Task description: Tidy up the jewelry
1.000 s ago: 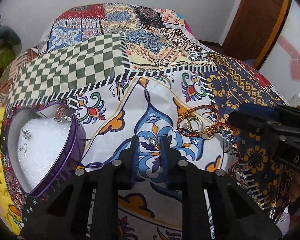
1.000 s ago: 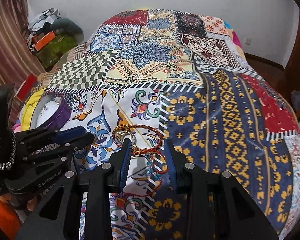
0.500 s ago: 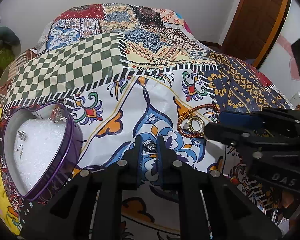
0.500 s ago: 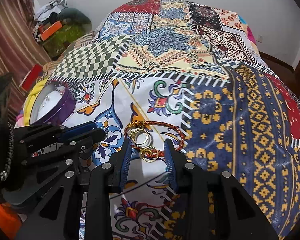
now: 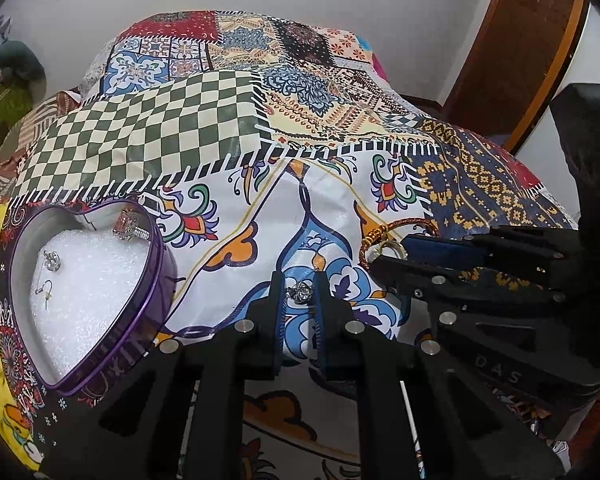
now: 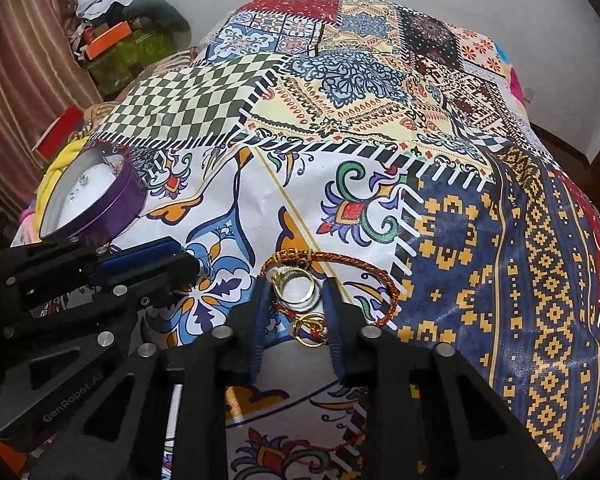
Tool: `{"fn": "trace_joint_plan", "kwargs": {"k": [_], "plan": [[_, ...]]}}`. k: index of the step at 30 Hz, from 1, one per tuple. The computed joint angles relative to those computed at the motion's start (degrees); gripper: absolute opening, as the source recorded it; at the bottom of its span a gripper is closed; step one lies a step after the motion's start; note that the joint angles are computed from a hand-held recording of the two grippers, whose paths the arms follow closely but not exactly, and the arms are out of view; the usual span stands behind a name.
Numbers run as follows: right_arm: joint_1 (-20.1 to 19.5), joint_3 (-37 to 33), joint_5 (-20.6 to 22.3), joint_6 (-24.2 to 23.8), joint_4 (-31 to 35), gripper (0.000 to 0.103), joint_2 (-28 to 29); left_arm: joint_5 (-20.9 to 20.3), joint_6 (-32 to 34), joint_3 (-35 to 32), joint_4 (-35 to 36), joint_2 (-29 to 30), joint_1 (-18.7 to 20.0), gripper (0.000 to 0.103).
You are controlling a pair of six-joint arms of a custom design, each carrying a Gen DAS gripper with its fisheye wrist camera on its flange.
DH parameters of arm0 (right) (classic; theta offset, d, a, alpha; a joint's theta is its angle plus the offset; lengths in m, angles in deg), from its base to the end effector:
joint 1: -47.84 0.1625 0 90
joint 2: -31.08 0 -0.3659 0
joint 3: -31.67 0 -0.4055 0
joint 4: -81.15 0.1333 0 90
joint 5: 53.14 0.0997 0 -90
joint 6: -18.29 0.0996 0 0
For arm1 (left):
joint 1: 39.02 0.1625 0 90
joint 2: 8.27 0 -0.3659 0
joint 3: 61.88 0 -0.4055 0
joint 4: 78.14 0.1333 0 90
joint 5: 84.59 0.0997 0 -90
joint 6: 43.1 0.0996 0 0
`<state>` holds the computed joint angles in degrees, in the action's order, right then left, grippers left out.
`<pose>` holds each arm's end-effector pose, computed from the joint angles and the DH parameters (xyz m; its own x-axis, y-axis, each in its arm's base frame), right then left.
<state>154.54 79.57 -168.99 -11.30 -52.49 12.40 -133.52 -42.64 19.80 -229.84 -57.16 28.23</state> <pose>0.3215 -0.7590 0.0198 -0.6393 -0.5925 0.4902 -0.6831 0.7303 -0.0080 -0.0894 -0.7270 0.2011 -0.8153 0.0051 -0.5790 0.3451 0.8073 -0.4788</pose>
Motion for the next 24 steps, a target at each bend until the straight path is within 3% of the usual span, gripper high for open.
{"fn": "trace_joint_plan", "kwargs": {"k": [4,6,18,21,23,24], "plan": [[0.0,0.7,0.3,0.4,-1.1,0.02,-0.6,0.2,0.2,0.3,-0.5,-0.2,-0.1,0.012],[0.0,0.9,0.6,0.5,-1.2,0.006,-0.8,0.1,0.1,0.4,-0.5,-0.3,-0.1,0.012],[0.5,5.0,0.6,1.7,-4.1,0.007,-4.5,1.3,0.4,3.9,-2.7,-3.0,-1.3,0.012],[0.4,3.8,1.1,4.2,0.7,0.015,-5.0,1.9,0.7,5.3,-3.7,-4.3,-1.6,0.012],[0.3,4.9,1.3,4.4,0.4,0.028,-5.6,2.0,0.9,6.2,-4.5,-5.1,-1.7,0.012],[0.2,5.7,1.2,4.2,0.0,0.029,-6.0,2.1,1.0,6.4,-4.8,-5.4,-1.8,0.012]]}}
